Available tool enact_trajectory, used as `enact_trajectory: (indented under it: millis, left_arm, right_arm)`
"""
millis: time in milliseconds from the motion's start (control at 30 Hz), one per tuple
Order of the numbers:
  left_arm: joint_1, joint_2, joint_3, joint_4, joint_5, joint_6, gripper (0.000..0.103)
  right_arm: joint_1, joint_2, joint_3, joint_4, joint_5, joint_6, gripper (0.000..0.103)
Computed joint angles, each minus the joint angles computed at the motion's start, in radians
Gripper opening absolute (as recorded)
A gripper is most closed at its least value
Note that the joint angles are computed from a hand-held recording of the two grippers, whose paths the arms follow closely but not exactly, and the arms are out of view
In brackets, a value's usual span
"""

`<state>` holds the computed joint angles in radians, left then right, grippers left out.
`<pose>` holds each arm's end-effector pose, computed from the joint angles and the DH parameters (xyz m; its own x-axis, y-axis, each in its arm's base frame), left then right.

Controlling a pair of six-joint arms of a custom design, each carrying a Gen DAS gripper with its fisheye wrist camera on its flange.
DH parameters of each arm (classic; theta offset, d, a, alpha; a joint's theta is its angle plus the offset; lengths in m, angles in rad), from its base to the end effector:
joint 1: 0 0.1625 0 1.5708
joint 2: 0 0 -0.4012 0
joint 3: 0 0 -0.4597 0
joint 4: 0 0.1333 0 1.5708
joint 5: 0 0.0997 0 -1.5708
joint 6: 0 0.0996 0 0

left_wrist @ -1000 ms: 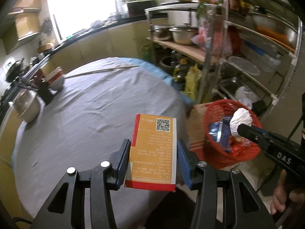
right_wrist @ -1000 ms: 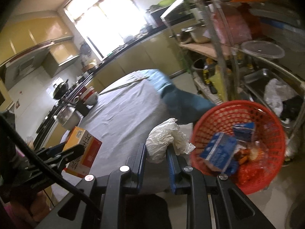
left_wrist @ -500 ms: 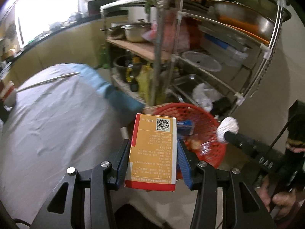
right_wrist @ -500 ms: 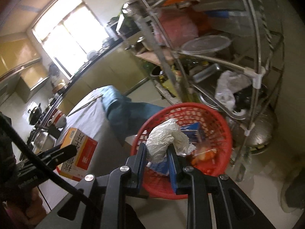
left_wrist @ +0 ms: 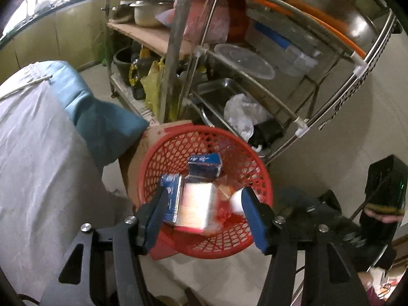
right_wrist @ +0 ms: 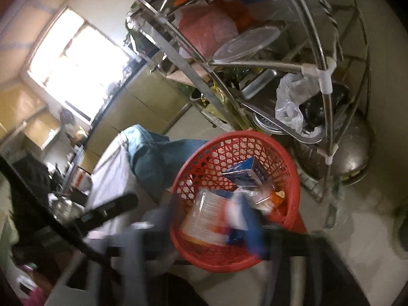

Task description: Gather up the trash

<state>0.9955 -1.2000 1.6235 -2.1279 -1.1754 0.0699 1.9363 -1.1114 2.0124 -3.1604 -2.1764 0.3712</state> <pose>-0.2235 -0.6602 0.2697 -0.7626 0.5160 -0.3901 0.5939 0.7975 -0.1062 0.2832 -0.5258 0.1618 -0.9361 0.3026 0.1791 0.0682 0.6561 -0.7516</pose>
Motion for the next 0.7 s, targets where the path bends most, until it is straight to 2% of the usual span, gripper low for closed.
enact_trajectory:
  millis: [133,233,267,433,600,700]
  left_arm:
    - [-0.002,-0.055,0.038,-0.001,0.051,0.016,0.061]
    - [-0.019,-0.116,0.088,-0.038,0.174,0.033,0.063]
    - [-0.025,-0.141,0.107,-0.046,0.234,0.028,0.063]
    - [-0.027,-0.238,0.157,-0.052,0.427,-0.013,0.063]
    - [-0.018,-0.33,0.201,-0.107,0.577,-0.007,0.064]
    - [-0.015,-0.398,0.229,-0.116,0.636,-0.014,0.071]
  right_arm:
    - [0.016,0.018,-0.011,-0.056,-0.022,-0.029,0.069]
    - [0.033,0.045,-0.04,-0.061,-0.025,-0.054,0.069]
    - [0.043,0.06,-0.055,-0.056,-0.03,-0.068,0.069]
    - [0.088,0.142,-0.14,-0.004,-0.025,-0.121,0.069]
    - [0.14,0.238,-0.234,0.055,-0.007,-0.158,0.069]
    - [0.174,0.3,-0.296,0.107,0.004,-0.178,0.069]
